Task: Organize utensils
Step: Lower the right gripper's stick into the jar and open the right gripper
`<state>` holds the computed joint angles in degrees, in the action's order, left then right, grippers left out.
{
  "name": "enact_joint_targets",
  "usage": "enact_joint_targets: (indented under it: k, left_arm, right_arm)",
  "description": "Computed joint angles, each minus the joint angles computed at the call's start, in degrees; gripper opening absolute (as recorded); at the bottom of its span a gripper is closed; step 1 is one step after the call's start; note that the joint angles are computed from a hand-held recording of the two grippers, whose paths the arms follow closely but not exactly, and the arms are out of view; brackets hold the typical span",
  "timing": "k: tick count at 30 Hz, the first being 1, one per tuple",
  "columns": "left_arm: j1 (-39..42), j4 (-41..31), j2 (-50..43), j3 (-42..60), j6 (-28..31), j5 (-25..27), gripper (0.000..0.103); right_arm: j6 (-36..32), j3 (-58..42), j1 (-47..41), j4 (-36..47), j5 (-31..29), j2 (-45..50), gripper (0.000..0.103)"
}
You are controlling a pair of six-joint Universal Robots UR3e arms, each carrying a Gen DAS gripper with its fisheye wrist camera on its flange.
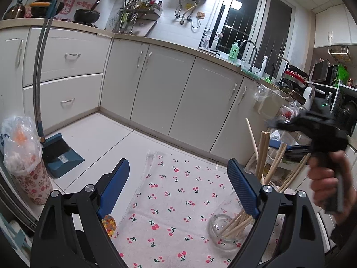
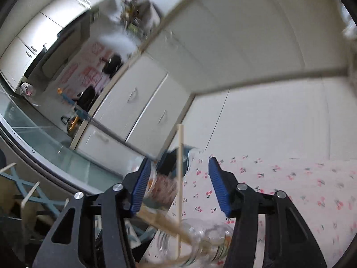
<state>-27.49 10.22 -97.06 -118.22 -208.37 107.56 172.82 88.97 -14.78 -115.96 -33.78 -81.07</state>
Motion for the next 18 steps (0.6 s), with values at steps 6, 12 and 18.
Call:
enact_joint_targets:
  k: [6,12,18]
  left_arm:
    - [1.58,-1.82,0.25,0.21,-0.69,-2.47,0.086]
    - [2.32,-2.63,-0.21,0.40,-1.27,-4.29,0.086]
    - [1.98,-3.34,-0.99,0.94,-1.63,-3.88,0.086]
  right_arm:
    - [-11.06,-9.88,-1.08,13.80,9.49,10.60,0.050]
    - [-20.51,-17.45,1.80,21.62,8.52,13.46,0.020]
    - [-31.79,-14.09,2.25,27.42,9.38,4.21,0.006]
